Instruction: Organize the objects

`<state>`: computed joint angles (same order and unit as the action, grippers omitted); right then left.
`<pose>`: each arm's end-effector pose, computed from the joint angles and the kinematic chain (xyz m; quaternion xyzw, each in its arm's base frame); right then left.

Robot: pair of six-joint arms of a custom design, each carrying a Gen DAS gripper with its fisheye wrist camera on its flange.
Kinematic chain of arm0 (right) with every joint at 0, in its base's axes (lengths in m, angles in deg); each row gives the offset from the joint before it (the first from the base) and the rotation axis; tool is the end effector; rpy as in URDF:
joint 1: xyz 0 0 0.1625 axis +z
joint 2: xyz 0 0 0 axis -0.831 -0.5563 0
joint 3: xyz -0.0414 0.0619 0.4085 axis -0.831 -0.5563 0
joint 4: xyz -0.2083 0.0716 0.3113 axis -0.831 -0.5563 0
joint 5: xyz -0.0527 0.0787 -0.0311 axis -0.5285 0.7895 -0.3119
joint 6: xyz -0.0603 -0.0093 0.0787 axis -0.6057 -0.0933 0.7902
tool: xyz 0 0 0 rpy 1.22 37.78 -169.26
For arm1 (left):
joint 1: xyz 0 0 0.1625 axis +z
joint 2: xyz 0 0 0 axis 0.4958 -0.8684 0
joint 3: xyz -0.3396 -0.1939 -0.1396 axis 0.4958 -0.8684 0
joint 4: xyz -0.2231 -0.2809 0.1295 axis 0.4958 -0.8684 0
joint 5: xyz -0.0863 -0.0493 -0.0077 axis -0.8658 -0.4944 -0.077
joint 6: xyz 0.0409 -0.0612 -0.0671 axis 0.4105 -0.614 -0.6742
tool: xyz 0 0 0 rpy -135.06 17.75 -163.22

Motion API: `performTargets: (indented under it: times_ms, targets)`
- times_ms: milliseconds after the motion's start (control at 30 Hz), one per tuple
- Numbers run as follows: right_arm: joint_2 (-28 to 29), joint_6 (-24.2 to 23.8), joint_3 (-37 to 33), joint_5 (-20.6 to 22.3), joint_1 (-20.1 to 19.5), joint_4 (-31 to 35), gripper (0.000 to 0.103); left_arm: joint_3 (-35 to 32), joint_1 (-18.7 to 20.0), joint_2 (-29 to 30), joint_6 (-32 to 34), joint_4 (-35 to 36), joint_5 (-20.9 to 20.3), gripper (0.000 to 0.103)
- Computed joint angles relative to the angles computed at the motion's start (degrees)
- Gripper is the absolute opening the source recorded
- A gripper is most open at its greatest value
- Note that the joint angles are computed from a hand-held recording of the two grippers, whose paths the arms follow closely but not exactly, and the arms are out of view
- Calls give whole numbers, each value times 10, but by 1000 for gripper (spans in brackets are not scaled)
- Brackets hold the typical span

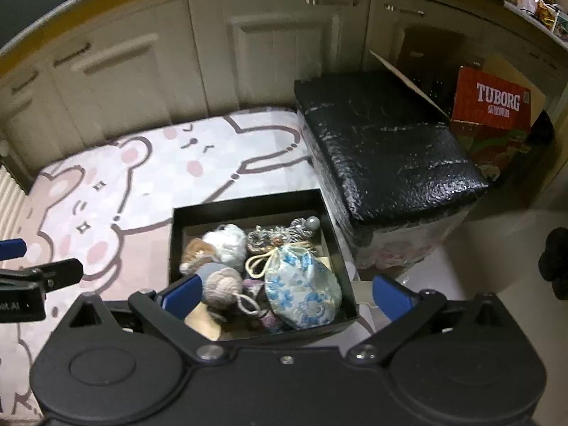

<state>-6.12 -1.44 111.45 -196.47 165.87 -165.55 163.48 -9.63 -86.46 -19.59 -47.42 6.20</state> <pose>0.1884 -0.3586 0.3446 0.2203 -0.8301 0.2862 0.4247 -0.3155 -0.3429 0.1441 -0.0279 0.8630 -0.3829 0.3283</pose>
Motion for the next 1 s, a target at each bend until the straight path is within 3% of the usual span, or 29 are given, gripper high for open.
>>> performTargets:
  times_ms: [167, 333, 500, 700, 867, 1000]
  targets:
    - [-22, 19, 16, -10, 32, 4, 103, -35, -28, -3, -77, 140, -16, 103]
    - [-41, 32, 36, -27, 65, 5, 103, -26, -63, -23, -95, 161, -27, 103]
    - [-62, 51, 52, -42, 92, 15, 103, -46, -95, -19, -136, 231, -39, 103]
    - [-70, 41, 79, -62, 122, -18, 103, -32, -125, -30, -144, 223, -49, 103]
    - [-69, 30, 94, -83, 144, -45, 103, -7, -134, -44, -145, 184, -65, 103]
    - [-73, 24, 106, -92, 154, -45, 103, -3, -139, -46, -162, 199, -73, 103]
